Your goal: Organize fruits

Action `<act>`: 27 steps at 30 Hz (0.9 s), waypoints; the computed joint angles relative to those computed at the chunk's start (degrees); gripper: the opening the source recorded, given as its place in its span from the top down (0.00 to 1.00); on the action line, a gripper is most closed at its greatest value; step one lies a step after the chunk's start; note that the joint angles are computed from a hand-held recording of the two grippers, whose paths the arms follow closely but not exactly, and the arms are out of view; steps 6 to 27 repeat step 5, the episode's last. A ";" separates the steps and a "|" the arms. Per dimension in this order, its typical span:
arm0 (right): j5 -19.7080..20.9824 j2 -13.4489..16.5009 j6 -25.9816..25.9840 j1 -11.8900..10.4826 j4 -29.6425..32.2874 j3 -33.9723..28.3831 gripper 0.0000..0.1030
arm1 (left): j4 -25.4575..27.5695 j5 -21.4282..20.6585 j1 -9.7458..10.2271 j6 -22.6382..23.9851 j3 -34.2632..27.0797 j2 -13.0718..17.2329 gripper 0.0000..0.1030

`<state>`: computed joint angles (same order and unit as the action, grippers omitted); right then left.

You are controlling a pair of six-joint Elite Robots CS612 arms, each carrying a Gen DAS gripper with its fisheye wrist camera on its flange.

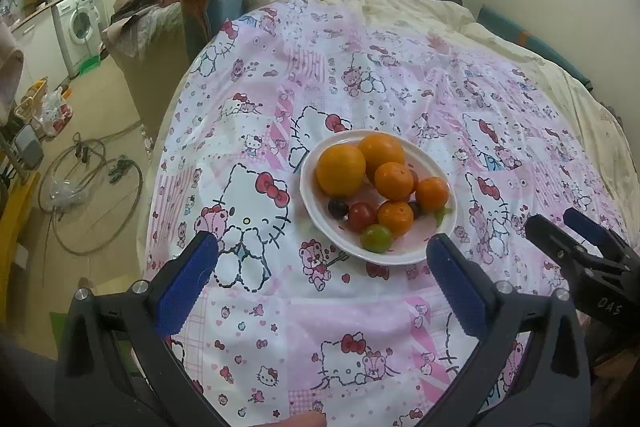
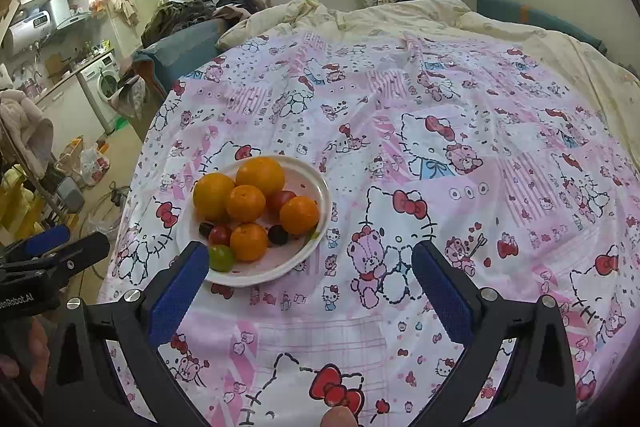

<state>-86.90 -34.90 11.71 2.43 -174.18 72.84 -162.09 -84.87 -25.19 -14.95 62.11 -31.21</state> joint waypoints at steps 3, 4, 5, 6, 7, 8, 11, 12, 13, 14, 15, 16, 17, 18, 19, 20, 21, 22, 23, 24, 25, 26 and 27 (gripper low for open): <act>0.19 0.06 -0.05 -0.03 -0.17 -0.08 0.00 | -0.48 -0.91 0.12 -0.48 0.10 0.00 0.00; 0.31 0.05 -0.09 -0.05 -0.14 -0.09 0.00 | -0.86 -1.38 0.15 -0.73 0.25 -0.02 0.00; 0.51 0.03 -0.14 -0.10 -0.17 -0.07 0.00 | -0.84 -1.57 0.16 -0.78 0.20 0.01 0.00; 0.51 0.03 -0.14 -0.10 -0.17 -0.07 0.00 | -0.84 -1.57 0.16 -0.78 0.20 0.01 0.00; 0.51 0.03 -0.14 -0.10 -0.17 -0.07 0.00 | -0.84 -1.57 0.16 -0.78 0.20 0.01 0.00; 0.51 0.03 -0.14 -0.10 -0.17 -0.07 0.00 | -0.84 -1.57 0.16 -0.78 0.20 0.01 0.00; 0.51 0.03 -0.14 -0.10 -0.17 -0.07 0.00 | -0.84 -1.57 0.16 -0.78 0.20 0.01 0.00; 0.51 0.03 -0.14 -0.10 -0.17 -0.07 0.00 | -0.84 -1.57 0.16 -0.78 0.20 0.01 0.00; 0.51 0.03 -0.14 -0.10 -0.17 -0.07 0.00 | -0.84 -1.57 0.16 -0.78 0.20 0.01 0.00; 0.51 0.03 -0.14 -0.10 -0.17 -0.07 0.00 | -0.84 -1.57 0.16 -0.78 0.20 0.01 0.00; 0.51 0.03 -0.14 -0.10 -0.17 -0.07 0.00 | -0.84 -1.57 0.16 -0.78 0.20 0.01 0.00; 0.51 0.03 -0.14 -0.10 -0.17 -0.07 0.00 | -0.84 -1.57 0.16 -0.78 0.20 0.01 0.00; 0.51 0.03 -0.14 -0.10 -0.17 -0.07 0.00 | -0.84 -1.57 0.16 -0.78 0.20 0.01 0.00; 0.51 0.03 -0.14 -0.10 -0.17 -0.07 0.00 | -0.84 -1.57 0.16 -0.78 0.20 0.01 0.00; 0.51 0.03 -0.14 -0.10 -0.17 -0.07 0.00 | -0.84 -1.57 0.16 -0.78 0.20 0.01 0.00; 0.51 0.03 -0.14 -0.10 -0.17 -0.07 0.00 | -0.84 -1.57 0.16 -0.78 0.20 0.01 0.00; 0.51 0.03 -0.14 -0.10 -0.17 -0.07 0.00 | -0.84 -1.57 0.16 -0.78 0.20 0.01 0.00; 0.51 0.03 -0.14 -0.10 -0.17 -0.07 0.00 | -0.84 -1.57 0.16 -0.78 0.20 0.01 0.00; 0.51 0.03 -0.14 -0.10 -0.17 -0.07 0.00 | -0.84 -1.57 0.16 -0.78 0.20 0.01 0.00; 0.51 0.03 -0.14 -0.10 -0.17 -0.07 0.00 | -0.84 -1.57 0.16 -0.78 0.20 0.01 0.00; 0.51 0.03 -0.14 -0.10 -0.17 -0.07 0.00 | -0.84 -1.57 0.16 -0.78 0.20 0.01 0.00; 0.51 0.03 -0.14 -0.10 -0.17 -0.07 0.00 | -0.84 -1.57 0.16 -0.78 0.20 0.01 0.00; 0.51 0.03 -0.14 -0.10 -0.17 -0.07 0.00 | -0.84 -1.57 0.16 -0.78 0.20 0.01 0.00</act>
